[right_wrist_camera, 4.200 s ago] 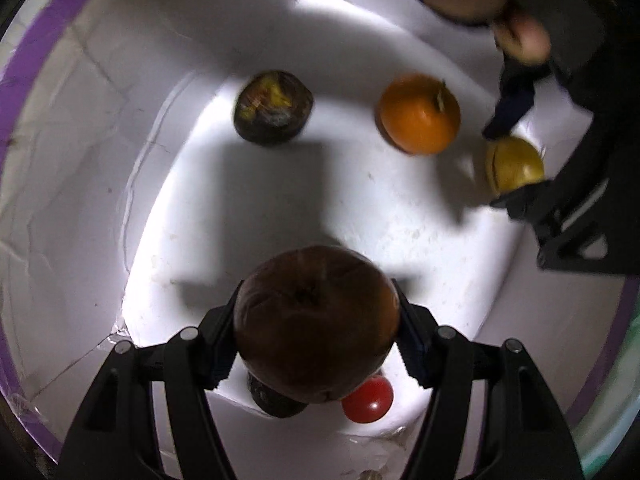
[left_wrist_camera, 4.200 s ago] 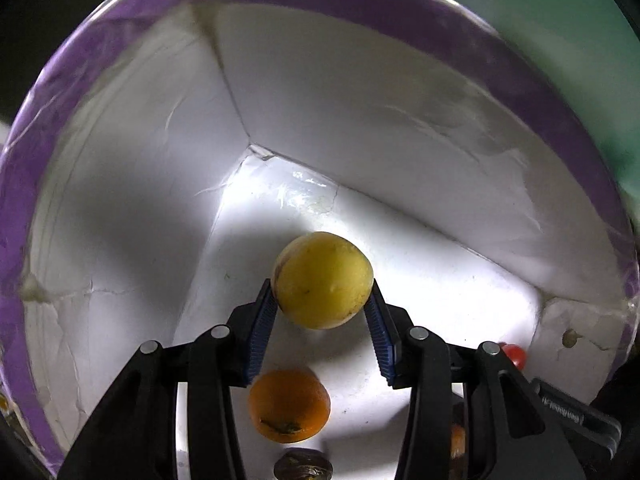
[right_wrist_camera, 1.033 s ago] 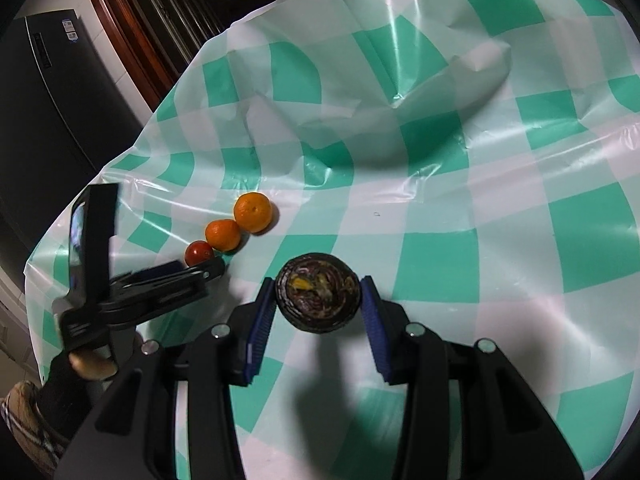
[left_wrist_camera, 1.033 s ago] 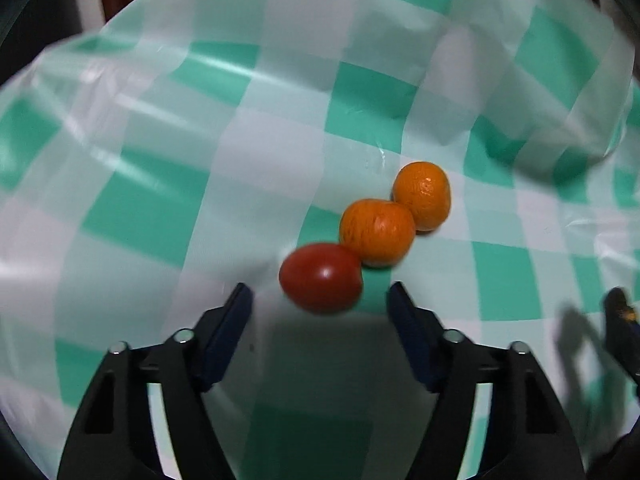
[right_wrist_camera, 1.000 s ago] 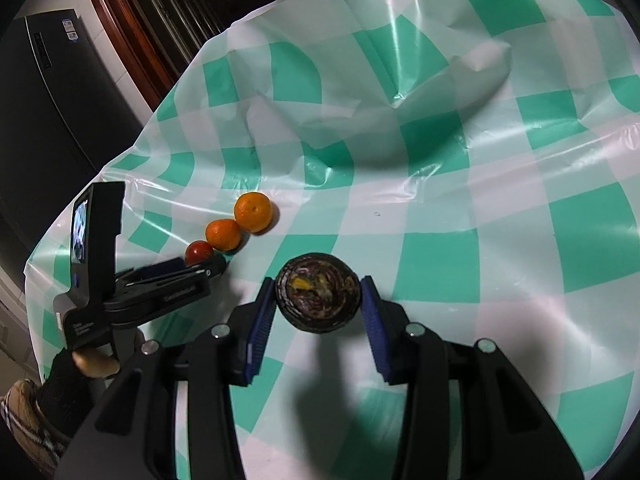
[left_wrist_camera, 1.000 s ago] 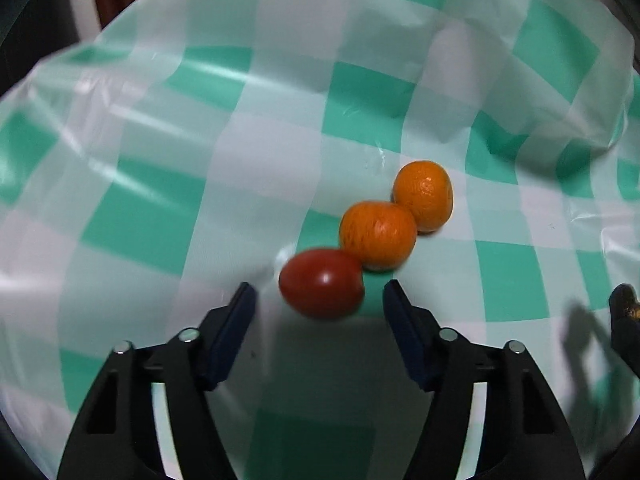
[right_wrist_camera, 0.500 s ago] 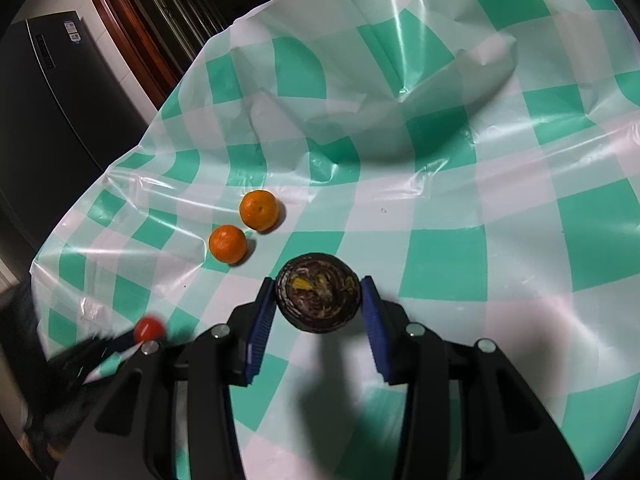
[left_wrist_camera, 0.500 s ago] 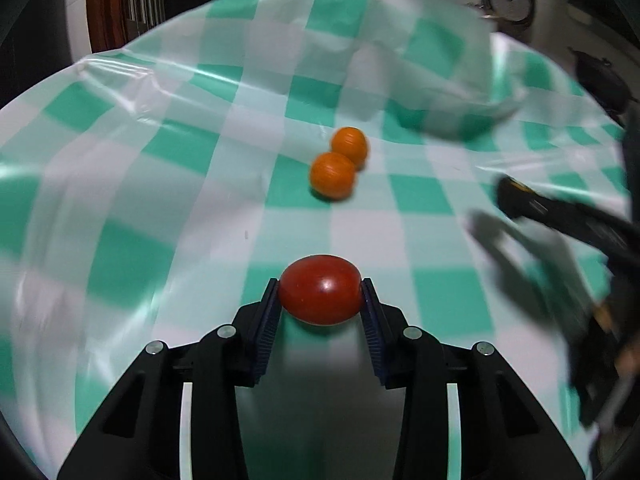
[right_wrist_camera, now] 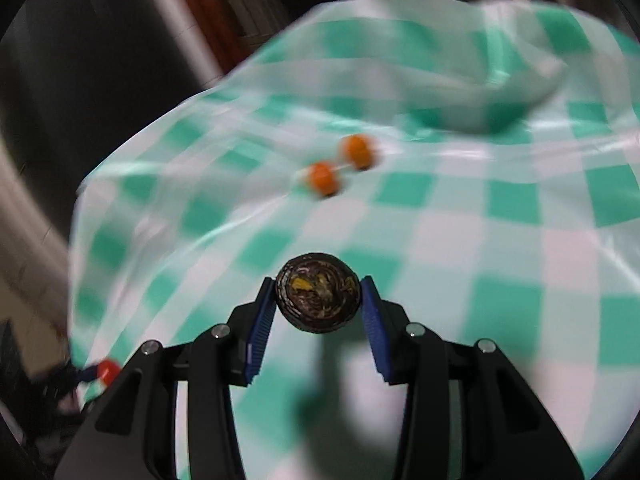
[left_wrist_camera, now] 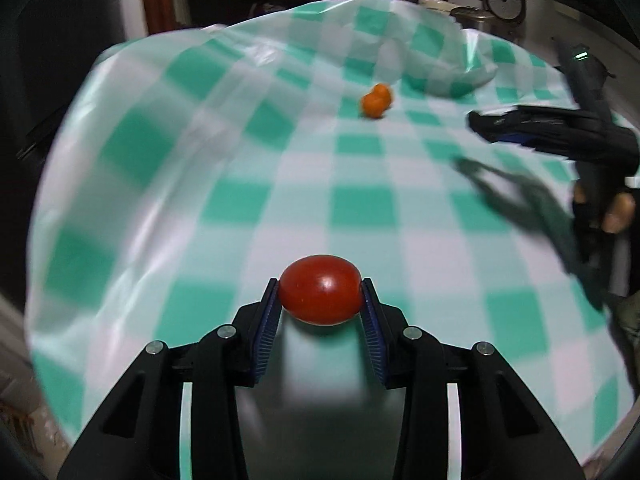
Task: Organize fruits
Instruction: 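Carry dark brown fruit and tomato into the white box and release both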
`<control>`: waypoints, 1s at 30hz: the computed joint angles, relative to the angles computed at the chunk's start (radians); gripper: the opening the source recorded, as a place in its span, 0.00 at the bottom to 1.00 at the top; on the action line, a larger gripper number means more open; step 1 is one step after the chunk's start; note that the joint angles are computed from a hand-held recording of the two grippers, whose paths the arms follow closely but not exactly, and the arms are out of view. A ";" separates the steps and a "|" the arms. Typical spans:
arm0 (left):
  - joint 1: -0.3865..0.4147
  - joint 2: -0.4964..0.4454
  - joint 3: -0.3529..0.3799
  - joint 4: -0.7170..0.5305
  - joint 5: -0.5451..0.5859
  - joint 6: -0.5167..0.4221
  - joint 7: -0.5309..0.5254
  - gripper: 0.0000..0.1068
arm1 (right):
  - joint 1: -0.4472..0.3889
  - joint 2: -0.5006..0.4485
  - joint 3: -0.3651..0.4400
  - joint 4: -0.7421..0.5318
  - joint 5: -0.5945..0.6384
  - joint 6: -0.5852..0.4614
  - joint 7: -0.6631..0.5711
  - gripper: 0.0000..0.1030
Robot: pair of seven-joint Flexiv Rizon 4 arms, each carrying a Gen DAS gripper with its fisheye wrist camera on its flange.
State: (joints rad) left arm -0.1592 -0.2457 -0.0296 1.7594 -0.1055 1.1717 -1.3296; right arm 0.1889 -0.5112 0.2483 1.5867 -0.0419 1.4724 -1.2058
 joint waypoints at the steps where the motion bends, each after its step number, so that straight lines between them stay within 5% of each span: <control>1: 0.004 0.018 0.008 0.024 0.003 0.004 0.001 0.36 | 0.032 0.031 -0.005 0.045 -0.010 0.023 0.004 0.42; 10: 0.084 0.269 0.081 0.341 -0.031 0.110 0.031 0.36 | 0.346 0.134 -0.113 0.229 -0.231 0.093 0.129 0.42; 16: 0.176 0.406 0.123 0.481 0.034 0.111 -0.032 0.36 | 0.380 0.098 -0.002 0.191 -0.294 0.062 0.048 0.42; 23: 0.314 0.493 0.150 0.579 0.173 0.069 -0.105 0.36 | 0.381 0.024 0.185 0.119 -0.254 -0.083 -0.198 0.42; 30: 0.347 0.498 0.204 0.672 0.087 -0.055 -0.044 0.36 | 0.519 -0.108 0.121 -0.059 -0.241 -0.377 -0.279 0.42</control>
State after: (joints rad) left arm 0.1883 0.2524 0.1743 2.4309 -0.0190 1.1170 -1.3738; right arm 0.7075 -0.6190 0.3696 1.5275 -0.2829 1.0956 -1.4843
